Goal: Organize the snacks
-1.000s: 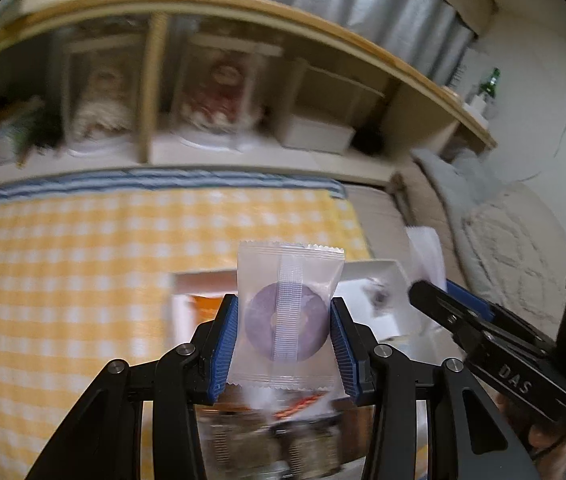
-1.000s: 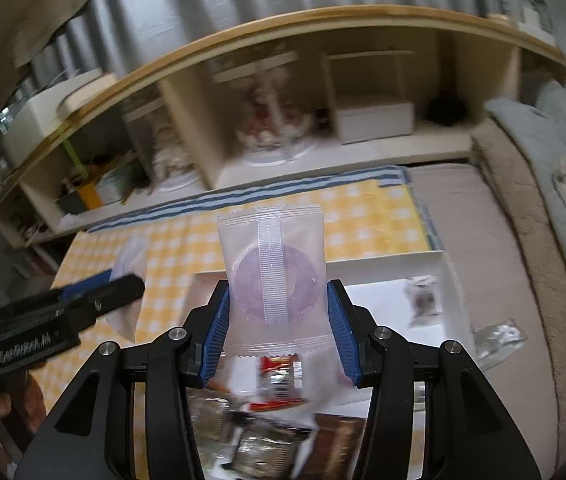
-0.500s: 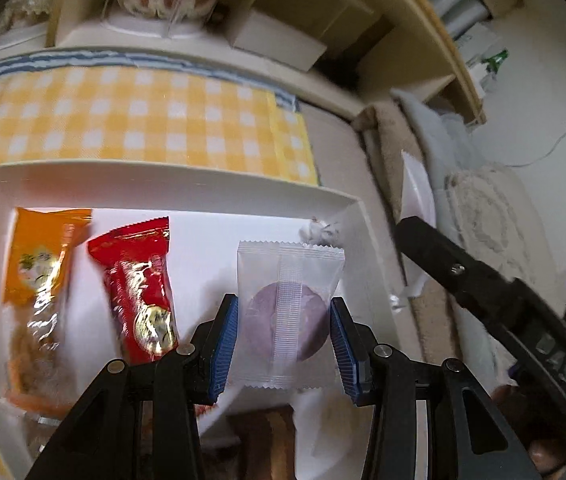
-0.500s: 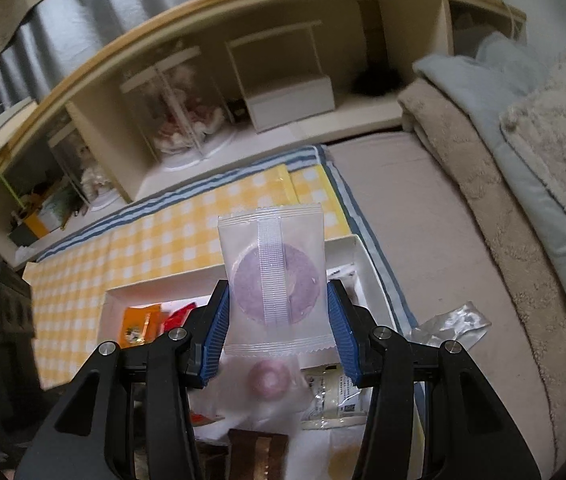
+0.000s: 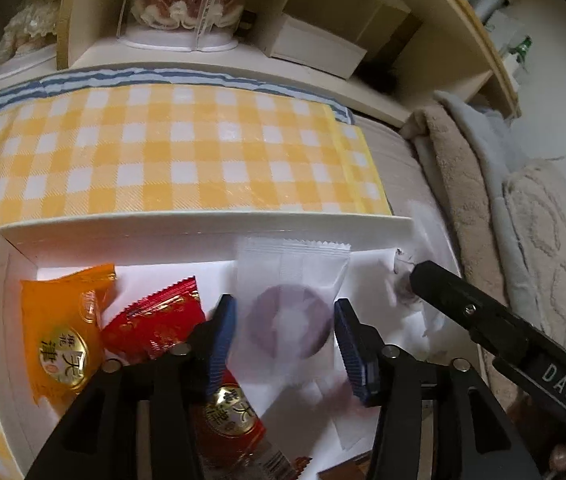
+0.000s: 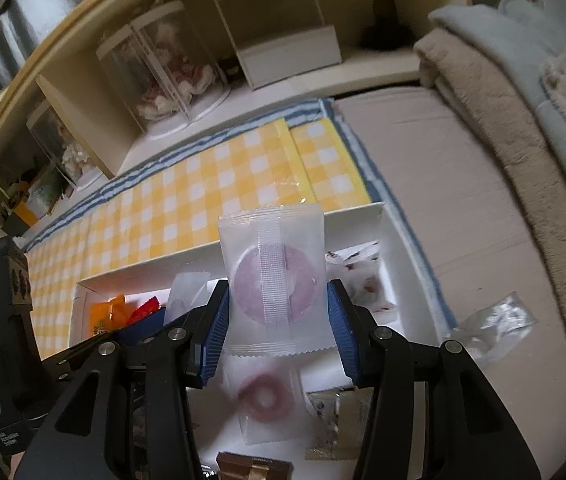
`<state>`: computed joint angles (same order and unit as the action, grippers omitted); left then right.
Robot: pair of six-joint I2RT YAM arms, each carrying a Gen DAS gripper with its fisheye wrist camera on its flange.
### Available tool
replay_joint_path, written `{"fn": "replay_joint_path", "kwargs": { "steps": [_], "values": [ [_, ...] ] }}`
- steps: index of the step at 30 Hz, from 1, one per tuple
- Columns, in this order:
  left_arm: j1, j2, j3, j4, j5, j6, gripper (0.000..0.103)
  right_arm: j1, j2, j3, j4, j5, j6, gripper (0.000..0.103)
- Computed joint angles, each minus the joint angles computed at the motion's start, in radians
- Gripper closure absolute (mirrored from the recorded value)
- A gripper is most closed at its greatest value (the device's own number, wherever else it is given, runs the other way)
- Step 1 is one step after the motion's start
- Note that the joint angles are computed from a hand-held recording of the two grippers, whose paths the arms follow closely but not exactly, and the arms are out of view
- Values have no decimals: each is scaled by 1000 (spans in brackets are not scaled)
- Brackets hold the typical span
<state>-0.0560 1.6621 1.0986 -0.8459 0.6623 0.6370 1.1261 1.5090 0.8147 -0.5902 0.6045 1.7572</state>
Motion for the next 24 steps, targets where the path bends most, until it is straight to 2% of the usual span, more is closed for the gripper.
{"fn": "replay_joint_path", "kwargs": {
  "steps": [4, 6, 13, 15, 17, 18, 22, 24],
  "values": [
    [12, -54, -34, -26, 4, 40, 47, -2, -9, -27, 25, -10, 35, 39],
    [7, -124, -88, 12, -10, 8, 46, 6, -25, -40, 16, -11, 67, 39],
    [36, -195, -98, -57, -19, 67, 36, 47, -58, -31, -54, -7, 121, 38],
    [54, -216, -98, -87, -20, 91, 30, 62, -65, -15, -84, -1, 126, 35],
    [79, -237, -94, -123, -20, 118, 19, 84, -56, 20, -143, 10, 139, 32],
    [91, -240, -88, -142, -23, 136, 16, 95, -50, 38, -172, 16, 150, 30],
    [145, -282, -68, -217, -35, 213, 2, 146, -25, 100, -269, 37, 209, 18],
    [180, -300, -50, -264, -31, 259, 0, 176, -13, 133, -305, 51, 232, 8]
  ]
}}
